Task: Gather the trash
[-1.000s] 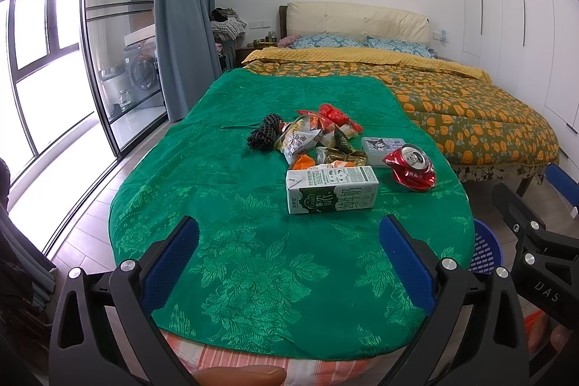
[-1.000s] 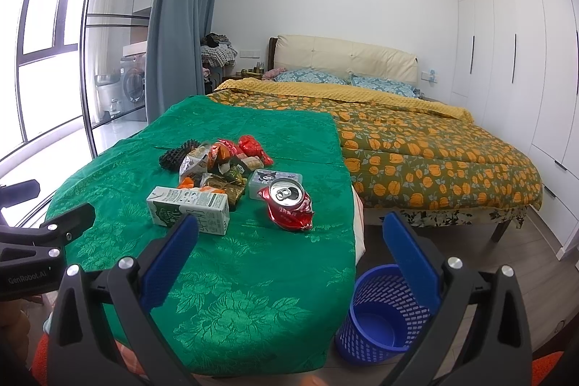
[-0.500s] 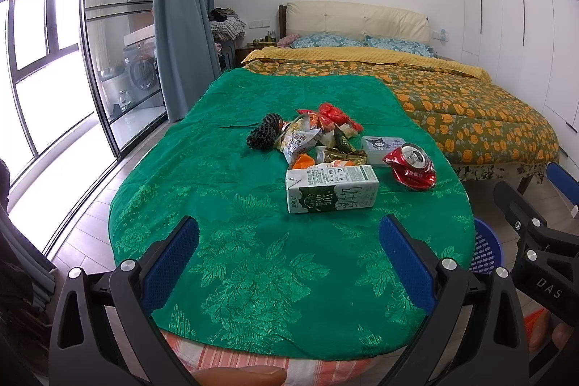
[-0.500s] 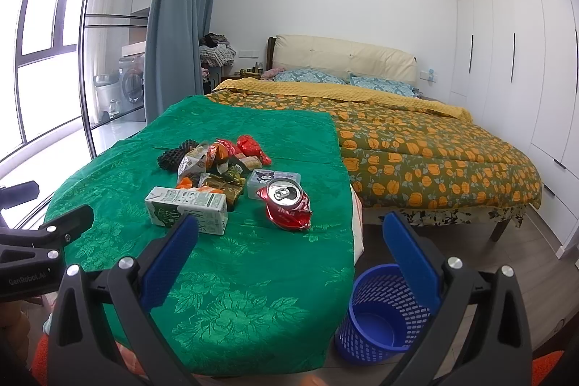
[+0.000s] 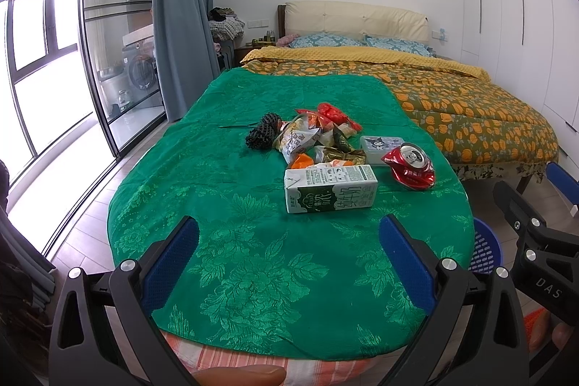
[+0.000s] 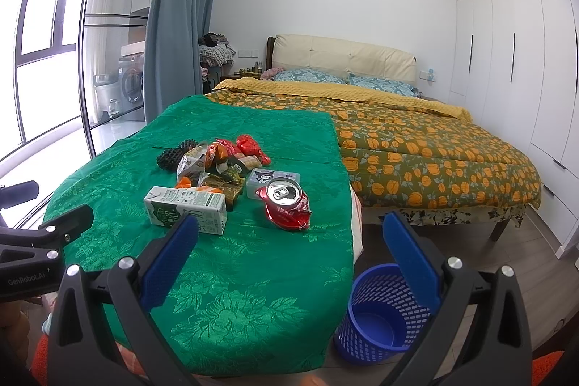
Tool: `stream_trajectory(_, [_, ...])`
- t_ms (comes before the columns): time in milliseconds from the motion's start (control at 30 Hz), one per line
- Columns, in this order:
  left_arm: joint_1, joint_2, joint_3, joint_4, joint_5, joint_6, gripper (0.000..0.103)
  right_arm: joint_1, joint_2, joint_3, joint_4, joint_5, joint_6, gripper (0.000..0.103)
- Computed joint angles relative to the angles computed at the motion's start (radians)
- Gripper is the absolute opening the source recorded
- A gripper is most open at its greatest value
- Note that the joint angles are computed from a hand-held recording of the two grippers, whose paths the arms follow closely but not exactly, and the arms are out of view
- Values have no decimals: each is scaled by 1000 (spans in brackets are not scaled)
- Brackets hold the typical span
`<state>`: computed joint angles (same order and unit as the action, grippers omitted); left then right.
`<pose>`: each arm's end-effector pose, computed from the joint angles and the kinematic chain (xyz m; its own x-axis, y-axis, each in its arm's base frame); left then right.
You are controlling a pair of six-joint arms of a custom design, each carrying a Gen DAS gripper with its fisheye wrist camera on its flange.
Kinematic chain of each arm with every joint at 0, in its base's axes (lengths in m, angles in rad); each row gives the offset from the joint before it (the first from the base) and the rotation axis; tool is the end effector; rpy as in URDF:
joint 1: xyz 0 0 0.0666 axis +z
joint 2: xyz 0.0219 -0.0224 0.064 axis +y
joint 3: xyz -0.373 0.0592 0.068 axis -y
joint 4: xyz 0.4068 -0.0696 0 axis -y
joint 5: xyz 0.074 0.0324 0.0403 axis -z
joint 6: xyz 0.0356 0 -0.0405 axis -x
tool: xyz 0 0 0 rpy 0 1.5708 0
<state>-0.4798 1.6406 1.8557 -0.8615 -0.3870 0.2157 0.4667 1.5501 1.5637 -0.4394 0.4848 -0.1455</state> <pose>0.5369 -0.2647 0.5202 -0.5562 0.0660 -0.8284 0.0421 0.9978 0.0512 0.5300 0.2480 0.4667 -0.3677 -0.0416 -0.9290 0.0346 0.9977 -0.0584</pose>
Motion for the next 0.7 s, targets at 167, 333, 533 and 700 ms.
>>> stream_trajectory(167, [1,0,-1,1,0,0,99,-1,-7,-2,-4,1,1,98])
stream_trajectory(333, [1,0,-4,3,1,0,99,-1,-7,-2,-4,0,1,98])
stream_trajectory(533, [0,1,-4,3,-1,0,99,-1,-6,-1,-4,0,1,98])
stream_trajectory(700, [0,1,-1,1,0,0,99,-1,-6,-1,-3,0,1,98])
